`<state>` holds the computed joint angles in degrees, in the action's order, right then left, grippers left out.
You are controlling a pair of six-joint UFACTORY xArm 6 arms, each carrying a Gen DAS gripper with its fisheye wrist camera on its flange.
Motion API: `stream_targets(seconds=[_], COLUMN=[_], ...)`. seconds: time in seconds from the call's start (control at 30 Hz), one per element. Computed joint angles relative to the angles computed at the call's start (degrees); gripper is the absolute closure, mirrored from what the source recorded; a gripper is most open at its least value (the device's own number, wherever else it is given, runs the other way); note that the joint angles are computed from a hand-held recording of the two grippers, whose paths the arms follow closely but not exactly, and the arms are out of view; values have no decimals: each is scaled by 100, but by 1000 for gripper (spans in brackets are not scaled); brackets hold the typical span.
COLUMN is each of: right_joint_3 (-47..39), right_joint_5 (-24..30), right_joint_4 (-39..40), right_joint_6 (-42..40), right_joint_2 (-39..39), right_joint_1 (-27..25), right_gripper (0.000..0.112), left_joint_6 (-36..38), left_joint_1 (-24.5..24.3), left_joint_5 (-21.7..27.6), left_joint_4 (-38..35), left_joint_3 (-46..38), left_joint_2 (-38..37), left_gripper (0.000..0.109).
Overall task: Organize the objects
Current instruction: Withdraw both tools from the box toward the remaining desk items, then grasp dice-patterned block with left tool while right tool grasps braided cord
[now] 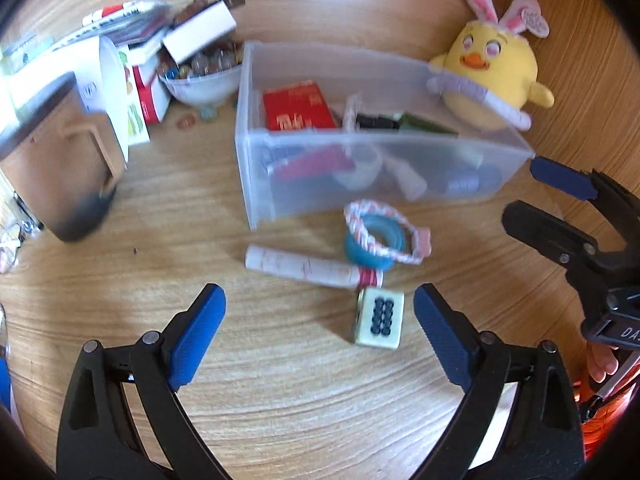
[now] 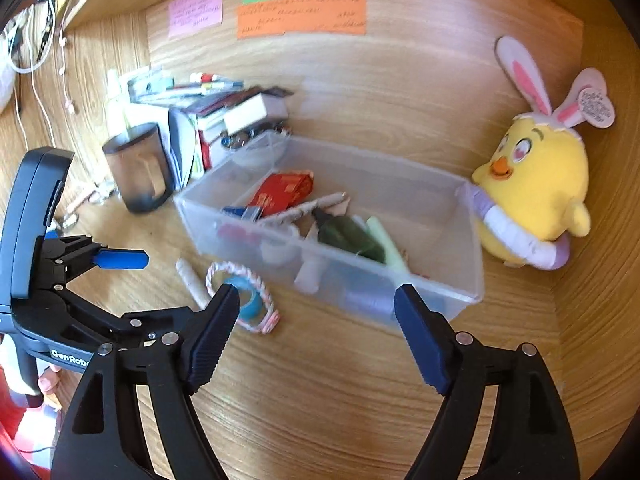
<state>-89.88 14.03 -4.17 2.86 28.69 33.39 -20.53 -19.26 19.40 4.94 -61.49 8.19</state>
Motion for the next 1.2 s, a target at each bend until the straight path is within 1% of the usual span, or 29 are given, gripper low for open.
stream_targets(seconds=[0.1,0.17,0.2,0.23,0.27,0.3,0.33,0.37,0.4,0.43,0.5,0.53,0.63,0.67,0.7,0.73,0.77,0.83,0.87,0.9,0.93,0.97,1.0,1.03,1.1,1.2], right_joint_3=[-58,-158,-207,-266,-318,-391,-468,-519,-593,-694,-848,-917,-1221,-1315,-1426,-1581,-1658,-1934,-2005,-2073,-2044,-2058,-2052,-2047,-1996,-1800], right_joint_5=[123,251,313,390,459,575,679,731,816,916,1044,1102,1280,1344,1423,1540,1611,1854,1913,1928,1839,1846,1814,1803,1747,1599], right_joint_4=[-150,-89,-23,277,513,844,1082,1167,1229,1194,1106,1087,1060,1044,1024,1029,1061,1318,1361,1321,1241,1239,1272,1320,1263,1252], right_joint_6=[112,60,-9,-300,-522,-824,-1026,-1092,-1144,-1109,-1054,-1053,-1060,-1059,-1070,-1096,-1125,-1327,-1349,-1298,-1245,-1246,-1267,-1309,-1259,-1211], right_joint_2=[109,207,251,303,337,382,433,471,523,597,709,757,963,1024,1097,1200,1248,1427,1476,1535,1534,1541,1541,1539,1513,1396], right_joint_1=[9,15,17,28,40,54,63,72,78,85,107,118,151,159,169,180,186,187,183,185,191,192,193,193,194,178], right_gripper=[35,35,35,35,35,35,35,35,35,35,36,37,37,38,42,48,52,64,67,70,77,81,89,95,99,100], left_joint_6=[10,69,57,106,257,365,479,605,704,625,701,781,1060,1185,1223,1273,1318,1392,1449,1462,1485,1489,1496,1499,1471,1410], left_joint_1=[-68,-110,-118,-132,-162,-171,-188,-200,-207,-205,-206,-199,-173,-161,-151,-140,-129,-123,-123,-123,-120,-121,-122,-123,-121,-109], left_joint_5=[7,-79,-148,-167,-128,-140,-140,-139,-144,-197,-247,-266,-328,-351,-366,-391,-418,-451,-463,-474,-478,-483,-494,-503,-530,-571], left_joint_4=[18,6,51,78,30,-33,-109,-214,-298,-171,-219,-320,-676,-839,-908,-986,-1044,-1168,-1250,-1283,-1320,-1344,-1374,-1406,-1434,-1447], left_joint_3=[51,104,137,147,127,120,116,114,118,155,207,237,325,374,409,452,498,542,552,567,578,572,575,569,573,604], left_joint_2=[13,20,12,15,33,48,58,68,75,60,32,11,-47,-83,-109,-138,-169,-197,-202,-208,-216,-211,-209,-202,-198,-218], left_gripper=[12,15,24,34,39,46,51,54,59,63,71,76,83,83,83,84,84,84,84,84,84,84,84,84,84,84])
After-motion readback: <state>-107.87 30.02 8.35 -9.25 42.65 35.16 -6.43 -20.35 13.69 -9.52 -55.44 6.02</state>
